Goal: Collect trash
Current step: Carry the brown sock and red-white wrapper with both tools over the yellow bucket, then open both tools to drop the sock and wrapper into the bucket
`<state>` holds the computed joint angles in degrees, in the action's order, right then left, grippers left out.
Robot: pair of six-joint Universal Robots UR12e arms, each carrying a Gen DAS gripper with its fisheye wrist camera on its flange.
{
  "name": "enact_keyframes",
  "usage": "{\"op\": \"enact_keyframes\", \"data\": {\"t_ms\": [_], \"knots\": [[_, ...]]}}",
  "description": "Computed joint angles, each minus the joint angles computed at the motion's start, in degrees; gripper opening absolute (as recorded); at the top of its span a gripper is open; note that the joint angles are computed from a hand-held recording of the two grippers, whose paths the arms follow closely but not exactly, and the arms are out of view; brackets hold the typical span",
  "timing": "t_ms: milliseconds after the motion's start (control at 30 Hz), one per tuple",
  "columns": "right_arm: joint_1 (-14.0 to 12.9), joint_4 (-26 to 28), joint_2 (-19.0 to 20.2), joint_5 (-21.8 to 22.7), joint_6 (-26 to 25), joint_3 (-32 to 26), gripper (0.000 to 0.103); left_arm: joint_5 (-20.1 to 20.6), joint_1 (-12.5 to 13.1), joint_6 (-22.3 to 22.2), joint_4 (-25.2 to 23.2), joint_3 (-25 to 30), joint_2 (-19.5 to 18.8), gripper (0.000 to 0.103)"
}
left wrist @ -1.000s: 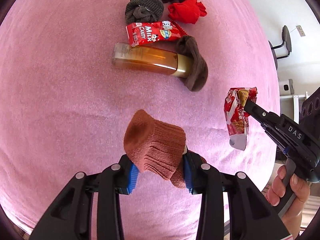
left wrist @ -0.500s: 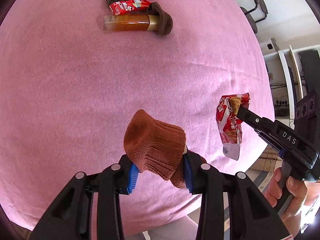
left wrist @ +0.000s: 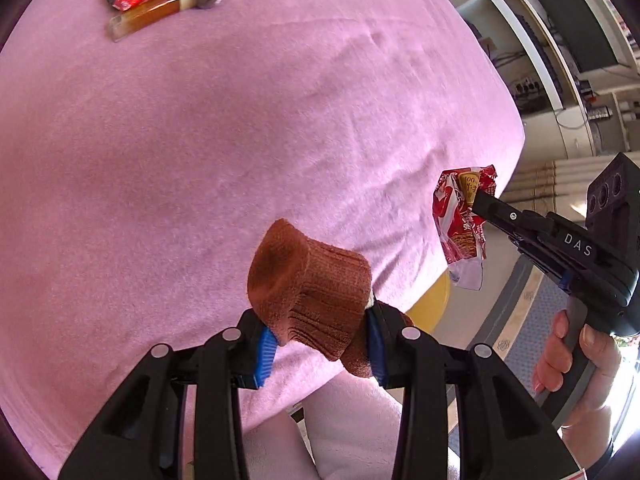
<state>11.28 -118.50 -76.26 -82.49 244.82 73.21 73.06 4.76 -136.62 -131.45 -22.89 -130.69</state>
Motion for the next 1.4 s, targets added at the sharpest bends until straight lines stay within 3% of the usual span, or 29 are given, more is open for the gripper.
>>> {"op": "enact_keyframes", "data": {"t_ms": [300, 633, 933, 1167, 1233, 1267, 1300, 1333, 1367, 1400], "knots": [[-1.7, 1.23, -10.14, -2.96, 5.19, 11.24, 0.003, 1.5, -4.96, 6.44, 1.55, -11.82, 7.08, 0.037], [-4.93, 5.84, -22.01, -4.85, 7.88, 22.54, 0.003, 4.57, -11.74, 10.09, 4.62, -26.04, 15.33, 0.037], [-7.17, 6.25, -29.96, -2.09, 11.65, 31.86, 0.003, 9.49, -17.11, 13.0, 8.04, -37.11, 20.68, 0.037], [-9.32, 5.48, -32.96, 1.01, 11.4, 36.17, 0.004, 11.48, -19.92, 13.49, 9.07, -41.74, 22.38, 0.038], [-9.94, 4.73, -33.75, 1.84, 11.79, 37.31, 0.007, 11.54, -20.52, 13.75, 8.08, -42.01, 22.33, 0.041], [-10.33, 4.89, -34.04, 2.62, 11.84, 37.73, 0.01, 11.77, -20.95, 13.62, 8.39, -42.4, 22.53, 0.048], [-10.84, 5.02, -34.33, 3.74, 11.98, 38.18, 0.029, 12.34, -21.33, 13.53, 8.57, -42.73, 22.61, 0.064], [-11.02, 5.12, -34.54, 3.95, 12.22, 38.47, 0.038, 13.15, -21.79, 13.09, 8.46, -42.85, 22.61, 0.074], [-11.15, 5.74, -34.72, 3.73, 12.1, 38.56, 0.045, 13.75, -22.0, 12.75, 8.96, -43.27, 22.78, 0.079], [-11.37, 6.18, -34.87, 4.03, 11.74, 38.7, 0.044, 14.09, -22.17, 12.65, 9.24, -43.54, 22.85, 0.079]]}}
